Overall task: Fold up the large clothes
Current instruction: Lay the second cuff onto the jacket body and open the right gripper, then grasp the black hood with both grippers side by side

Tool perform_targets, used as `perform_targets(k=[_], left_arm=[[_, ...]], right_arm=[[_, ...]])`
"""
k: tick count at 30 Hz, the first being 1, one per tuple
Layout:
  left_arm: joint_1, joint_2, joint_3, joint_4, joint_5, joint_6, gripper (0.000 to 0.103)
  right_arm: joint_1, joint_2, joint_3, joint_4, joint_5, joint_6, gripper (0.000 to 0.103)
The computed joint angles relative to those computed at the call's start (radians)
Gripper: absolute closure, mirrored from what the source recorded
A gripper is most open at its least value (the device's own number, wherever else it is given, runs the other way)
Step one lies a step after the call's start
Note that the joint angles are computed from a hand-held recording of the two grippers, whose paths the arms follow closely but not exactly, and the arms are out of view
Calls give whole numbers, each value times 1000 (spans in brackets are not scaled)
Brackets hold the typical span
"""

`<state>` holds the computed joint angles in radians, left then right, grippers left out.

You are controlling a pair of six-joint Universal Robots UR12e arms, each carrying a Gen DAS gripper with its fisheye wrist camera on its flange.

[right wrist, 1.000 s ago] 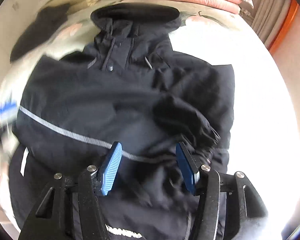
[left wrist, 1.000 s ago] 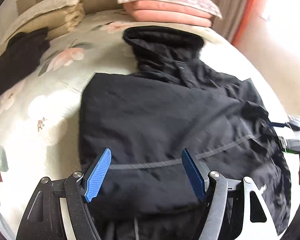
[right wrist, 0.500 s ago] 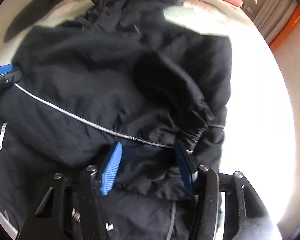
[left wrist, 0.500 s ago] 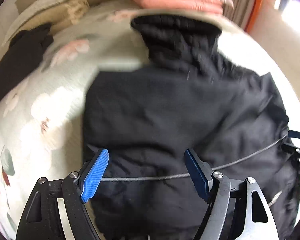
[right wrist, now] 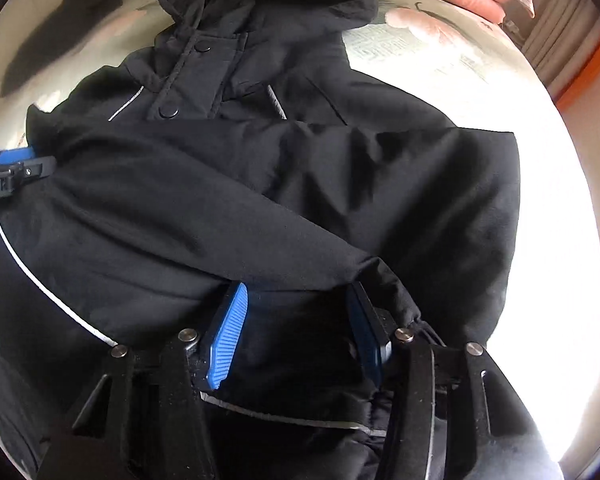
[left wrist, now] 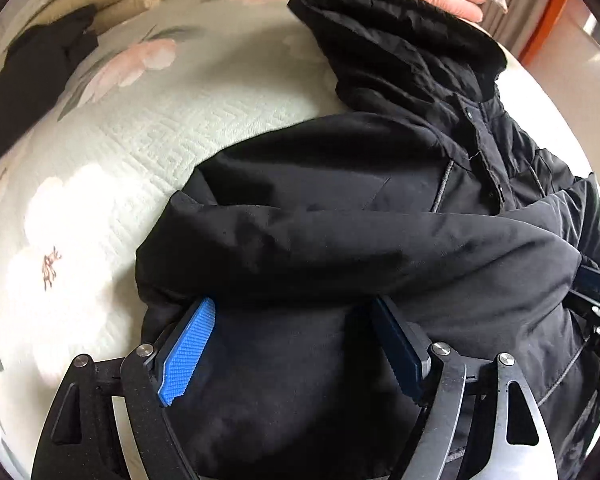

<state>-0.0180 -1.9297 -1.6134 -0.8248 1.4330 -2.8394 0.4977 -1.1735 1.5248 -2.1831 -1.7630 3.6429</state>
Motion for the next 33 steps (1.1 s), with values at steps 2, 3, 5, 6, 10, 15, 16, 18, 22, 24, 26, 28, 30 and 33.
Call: perform_targets(k=[2, 3, 5, 6, 10, 15, 16, 18, 22, 24, 26, 28, 30, 33], left_arm=[[4, 8, -1, -5, -16, 1, 21], [8, 16, 4, -19, -32, 13, 22], [15, 28, 23, -30, -77, 40, 22], [15, 29, 39, -27, -86, 51, 22], [6, -5, 142, 21, -144, 68, 21], [-30, -149, 343, 58, -156, 108, 22], [-35, -172, 376, 53, -157, 108, 23], [-45, -229, 451, 53, -146, 88, 24], [-53, -336, 611, -4, -187, -37, 24], [-63, -391, 691, -68, -180, -61, 24], [-80, -437, 762, -174, -128, -37, 25], [-91, -452, 767, -242, -71, 2, 34], [-87, -425, 692, -232, -61, 50, 36], [-64, -377, 573, -178, -99, 73, 36]], right_arm=[[-7, 1, -19, 30, 25, -12, 48], [-16, 3, -31, 40, 47, -19, 48], [-33, -14, -40, 21, 74, -22, 48], [-42, -22, -45, -5, 84, -24, 48], [-84, 14, -141, -54, 43, -57, 45], [-138, 141, -310, -97, -10, -86, 45], [-150, 164, -340, -103, 9, -81, 45], [-167, 217, -410, -102, 21, -51, 45], [-185, 311, -543, -48, 29, -36, 51], [-189, 345, -584, -37, 36, -36, 51], [-196, 391, -653, 27, 30, -56, 51], [-200, 412, -673, 63, 48, -73, 51], [-202, 406, -641, 76, 87, -118, 51], [-189, 374, -551, 69, 91, -191, 52]])
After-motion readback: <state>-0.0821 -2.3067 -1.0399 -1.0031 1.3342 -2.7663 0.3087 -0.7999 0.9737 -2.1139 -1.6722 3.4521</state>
